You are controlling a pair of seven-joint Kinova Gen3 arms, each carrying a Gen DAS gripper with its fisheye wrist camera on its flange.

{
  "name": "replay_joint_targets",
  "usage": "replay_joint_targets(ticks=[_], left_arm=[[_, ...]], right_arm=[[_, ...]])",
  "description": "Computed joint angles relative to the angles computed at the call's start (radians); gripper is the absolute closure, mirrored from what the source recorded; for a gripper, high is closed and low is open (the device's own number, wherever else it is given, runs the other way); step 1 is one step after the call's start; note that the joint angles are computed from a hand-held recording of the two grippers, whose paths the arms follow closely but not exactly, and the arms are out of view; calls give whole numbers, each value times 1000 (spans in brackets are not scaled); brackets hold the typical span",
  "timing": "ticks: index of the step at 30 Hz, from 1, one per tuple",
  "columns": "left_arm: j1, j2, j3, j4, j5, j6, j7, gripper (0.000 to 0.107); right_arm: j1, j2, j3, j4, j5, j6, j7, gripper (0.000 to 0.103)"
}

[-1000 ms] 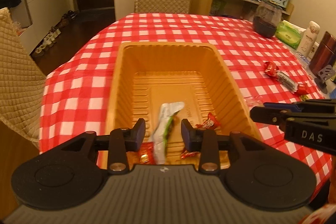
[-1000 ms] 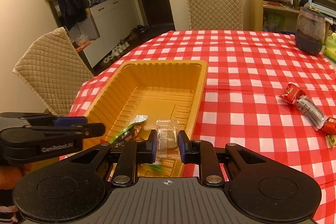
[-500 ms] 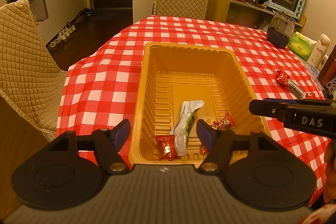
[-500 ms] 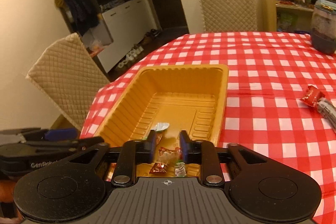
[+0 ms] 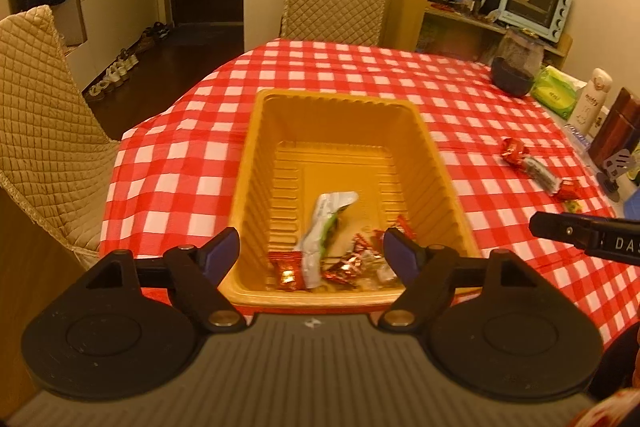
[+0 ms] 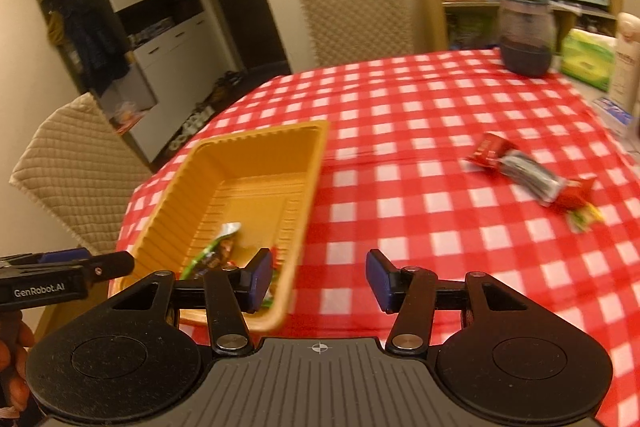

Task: Organize snacks
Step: 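Move both tools back to the remaining snacks on the tablecloth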

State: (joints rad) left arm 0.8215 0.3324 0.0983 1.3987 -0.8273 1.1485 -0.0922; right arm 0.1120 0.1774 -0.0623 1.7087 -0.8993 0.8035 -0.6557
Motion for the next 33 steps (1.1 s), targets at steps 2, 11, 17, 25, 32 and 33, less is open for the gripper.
replay_joint_targets(ticks=[2,11,17,25,32,33], left_arm=[[15,9,2,-20,-11,12,4,28],[97,61,-12,-124,-58,78,12,20],[138,91,-24,-173,-77,61,17,17],[168,151,-52,-256,-60,-6,-51,16],[169,232,-77,-387,18,-54,-198,16],[168,247,-80,-416,35,-52,-224,16]], right_arm=[[14,-15,10,8,-6,8,-2,51],[65,-75,73,21,-52,51,29,51],[94,-100,115,26,-68,79,46,50],[149,-111,166,29,-71,88,72,50],[211,-86,190,8,-57,82,56,50],[219,-81,190,4,-55,80,55,50]])
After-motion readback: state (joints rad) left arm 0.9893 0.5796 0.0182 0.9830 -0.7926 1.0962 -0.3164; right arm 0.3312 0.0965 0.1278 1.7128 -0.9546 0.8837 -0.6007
